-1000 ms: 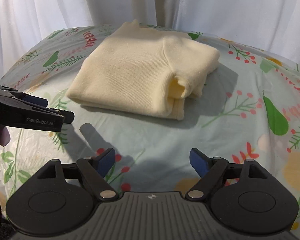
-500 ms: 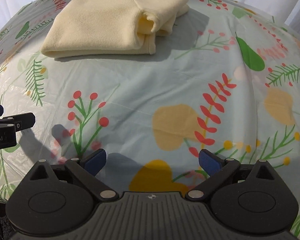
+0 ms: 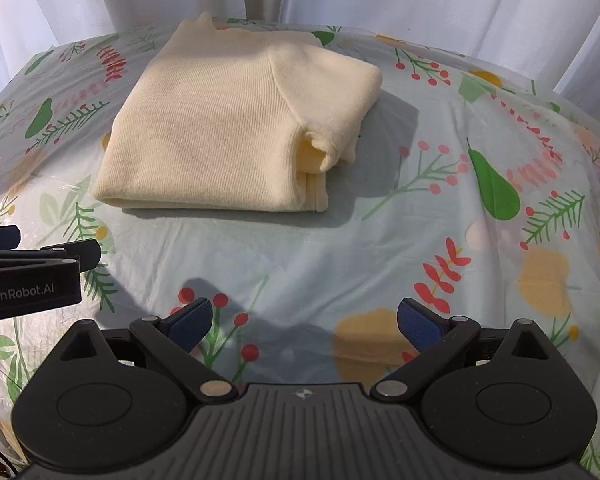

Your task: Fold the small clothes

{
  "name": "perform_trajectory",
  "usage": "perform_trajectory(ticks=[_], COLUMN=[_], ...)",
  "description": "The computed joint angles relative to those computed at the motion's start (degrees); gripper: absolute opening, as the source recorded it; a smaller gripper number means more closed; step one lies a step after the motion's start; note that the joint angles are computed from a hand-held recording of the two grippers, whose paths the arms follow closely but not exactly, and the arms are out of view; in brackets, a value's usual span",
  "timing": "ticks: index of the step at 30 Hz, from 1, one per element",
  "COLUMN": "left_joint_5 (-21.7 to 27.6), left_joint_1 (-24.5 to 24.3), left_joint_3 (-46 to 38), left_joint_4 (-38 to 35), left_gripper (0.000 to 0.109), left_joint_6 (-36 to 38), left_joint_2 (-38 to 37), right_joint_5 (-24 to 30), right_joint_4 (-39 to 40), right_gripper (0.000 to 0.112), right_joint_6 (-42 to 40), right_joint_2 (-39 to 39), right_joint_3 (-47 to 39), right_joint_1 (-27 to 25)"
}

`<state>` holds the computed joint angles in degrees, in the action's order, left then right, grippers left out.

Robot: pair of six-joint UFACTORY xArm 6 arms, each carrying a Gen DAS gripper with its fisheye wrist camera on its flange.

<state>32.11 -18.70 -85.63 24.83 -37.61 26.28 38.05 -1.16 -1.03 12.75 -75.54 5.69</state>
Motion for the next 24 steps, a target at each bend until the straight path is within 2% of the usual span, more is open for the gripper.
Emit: perform_trajectory(ticks=[6,24], left_joint_5=[-1.47,-1.50], left_joint_1=[0.47,0.17], left_joint_3=[-0.13,-0.86], left_joint_4=[-2.86,-4.51], left_gripper=[0.095,0.095], left_joint_6=[2.58,5.93], left_joint_2=[0.56,1.21], right_joint_5=[-0.43,-0.72], right_joint_4=[-1.33,-1.88], right_gripper=[0.099,0.099], right_joint_6=[0.87,3.97], right_joint_2=[0.66,0.19], right_joint_3=[-1.23,-1.11], right_joint_1=[0.62,0.60])
